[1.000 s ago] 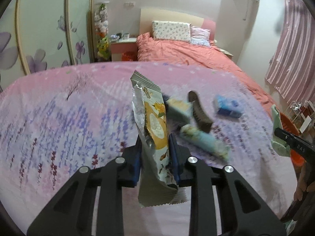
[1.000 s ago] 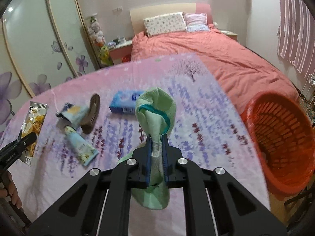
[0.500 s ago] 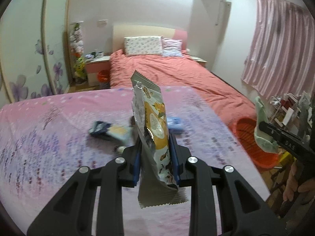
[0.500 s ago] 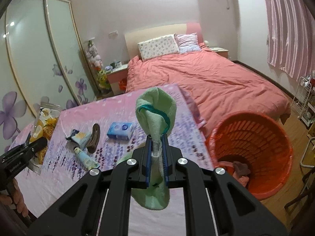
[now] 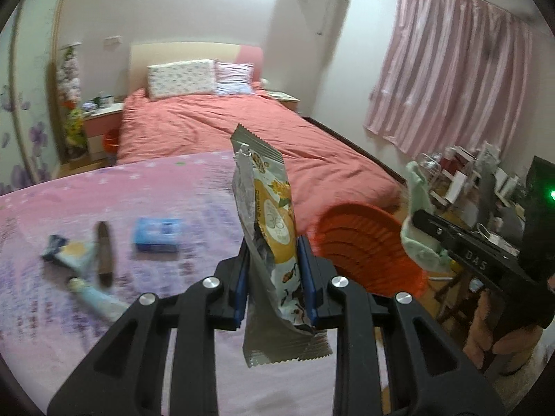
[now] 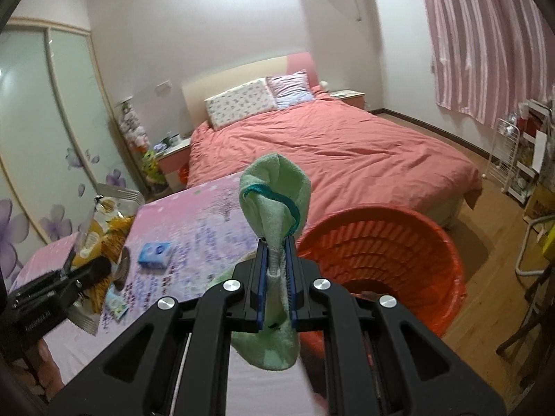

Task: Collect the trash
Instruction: 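Carry the snack bag in the left tool and cloth in the right tool to the basket, then open both tools over the orange basket to drop the snack bag and cloth, then return to the bed and close the left tool on the light-blue hand cream tube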

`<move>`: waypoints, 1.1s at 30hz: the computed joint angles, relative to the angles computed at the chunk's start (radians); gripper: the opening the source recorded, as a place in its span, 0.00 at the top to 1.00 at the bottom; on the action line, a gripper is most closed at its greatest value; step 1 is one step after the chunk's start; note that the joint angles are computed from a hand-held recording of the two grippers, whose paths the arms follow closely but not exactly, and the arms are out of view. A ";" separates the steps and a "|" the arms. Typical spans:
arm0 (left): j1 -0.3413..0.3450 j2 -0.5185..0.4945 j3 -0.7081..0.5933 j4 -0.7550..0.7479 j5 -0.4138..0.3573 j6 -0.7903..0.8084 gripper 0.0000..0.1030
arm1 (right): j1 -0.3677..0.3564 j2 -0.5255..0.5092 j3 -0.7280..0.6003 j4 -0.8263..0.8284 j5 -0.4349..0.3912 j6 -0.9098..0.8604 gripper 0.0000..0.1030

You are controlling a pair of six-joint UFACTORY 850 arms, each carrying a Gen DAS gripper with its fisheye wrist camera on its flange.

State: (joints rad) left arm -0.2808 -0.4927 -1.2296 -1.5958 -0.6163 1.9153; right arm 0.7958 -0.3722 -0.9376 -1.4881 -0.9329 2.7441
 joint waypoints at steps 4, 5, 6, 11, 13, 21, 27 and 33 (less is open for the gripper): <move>-0.071 -0.027 -0.015 0.016 0.003 -0.011 0.74 | -0.028 0.034 0.071 -0.021 0.009 0.077 0.90; -0.087 -0.037 -0.021 0.021 0.003 -0.015 0.74 | -0.036 0.036 0.077 -0.024 0.015 0.089 0.90; -0.103 -0.045 -0.023 0.023 0.004 -0.014 0.74 | -0.046 0.041 0.093 -0.032 0.023 0.109 0.90; -0.186 -0.108 -0.081 0.067 0.018 -0.065 0.73 | -0.089 0.060 0.152 -0.065 0.051 0.184 0.90; -0.215 -0.135 -0.107 0.086 0.026 -0.085 0.72 | -0.109 0.062 0.173 -0.091 0.068 0.224 0.90; -0.275 -0.241 -0.210 0.137 0.140 -0.144 0.40 | -0.173 0.025 0.199 -0.186 0.136 0.336 0.64; -0.236 -0.277 -0.242 0.192 0.190 -0.210 0.33 | -0.171 0.001 0.207 -0.201 0.158 0.378 0.51; -0.170 -0.240 -0.178 0.092 0.235 -0.107 0.21 | -0.145 -0.018 0.165 -0.155 0.151 0.301 0.40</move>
